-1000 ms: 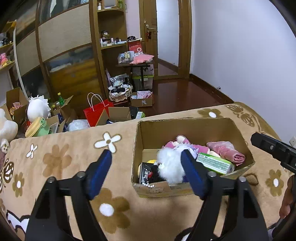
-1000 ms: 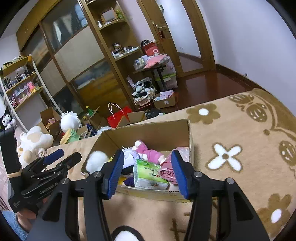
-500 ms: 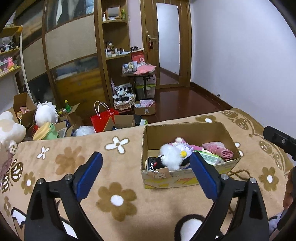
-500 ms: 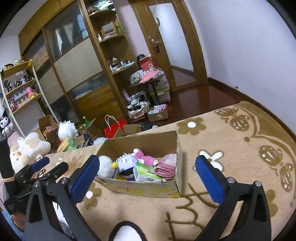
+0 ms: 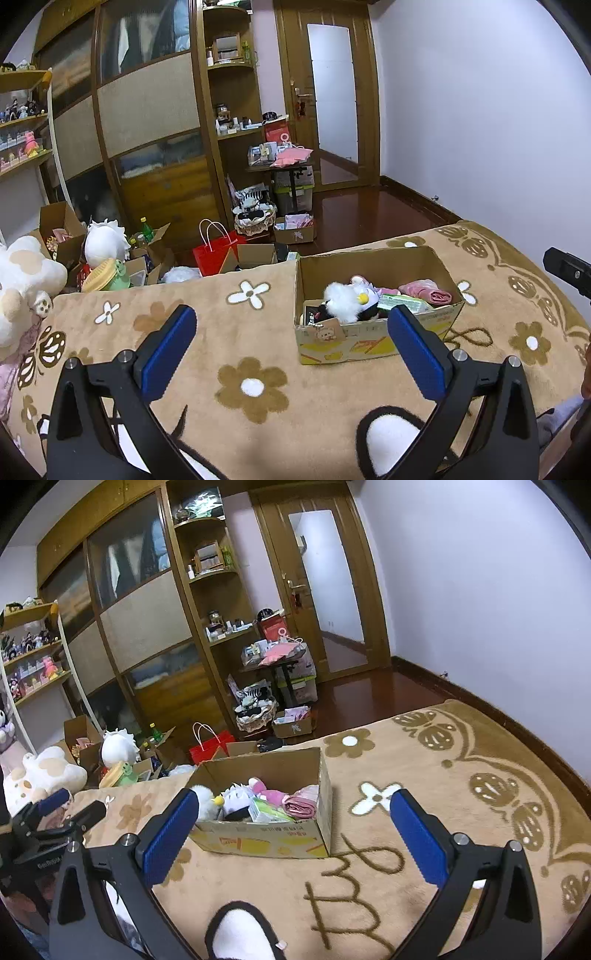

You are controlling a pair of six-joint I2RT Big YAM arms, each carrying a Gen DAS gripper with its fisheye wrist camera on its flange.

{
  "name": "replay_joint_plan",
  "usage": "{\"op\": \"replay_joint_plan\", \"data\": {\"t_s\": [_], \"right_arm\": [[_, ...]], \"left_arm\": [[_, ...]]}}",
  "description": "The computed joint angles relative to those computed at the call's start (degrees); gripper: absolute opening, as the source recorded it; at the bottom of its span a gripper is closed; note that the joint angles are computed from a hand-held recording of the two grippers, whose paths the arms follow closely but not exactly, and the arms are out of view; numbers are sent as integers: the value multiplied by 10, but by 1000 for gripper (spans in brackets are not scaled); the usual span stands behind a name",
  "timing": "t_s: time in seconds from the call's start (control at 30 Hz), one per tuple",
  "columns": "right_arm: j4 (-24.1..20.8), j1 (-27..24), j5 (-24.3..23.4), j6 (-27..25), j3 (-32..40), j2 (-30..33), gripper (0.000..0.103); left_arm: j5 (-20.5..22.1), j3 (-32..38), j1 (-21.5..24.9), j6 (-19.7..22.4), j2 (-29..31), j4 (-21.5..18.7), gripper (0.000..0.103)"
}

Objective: Organize soft objects

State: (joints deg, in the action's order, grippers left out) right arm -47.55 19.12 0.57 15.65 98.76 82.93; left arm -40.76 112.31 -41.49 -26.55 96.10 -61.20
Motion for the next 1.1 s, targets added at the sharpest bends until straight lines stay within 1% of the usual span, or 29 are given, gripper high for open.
{"op": "replay_joint_plan", "data": {"t_s": [0.1,0.23,0.3,0.4,0.53,0.63,0.77,0.83,0.9,1.03,1.1], "right_arm": [[4,4,11,-6,-13,-14,103],[16,3,19,5,-36,-34,103],[22,3,28,9,-45,-41,103],[34,4,47,14,-56,-50,103],[37,-3,43,20,-56,-51,103],[38,-9,37,28,-57,-50,103],[34,-13,22,34,-57,-47,103],[32,-13,22,31,-54,-45,103],[32,-14,18,33,-54,-44,103],[30,-14,21,33,-53,-43,103],[35,-13,27,32,-55,-45,103]], "left_arm": [[-8,-6,-5,7,-6,2,102],[-26,-19,-11,18,-14,14,102],[-26,-26,-11,19,-17,21,102],[-22,-31,-11,13,-17,22,102],[-24,-21,-10,12,-6,7,102],[-22,-19,-10,12,-2,5,102],[-22,-25,-10,17,-5,14,102],[-22,-28,-10,21,-6,21,102],[-24,-27,-10,19,-5,19,102],[-21,-30,-10,19,-7,26,102],[-24,-36,-11,23,-11,35,102]]}}
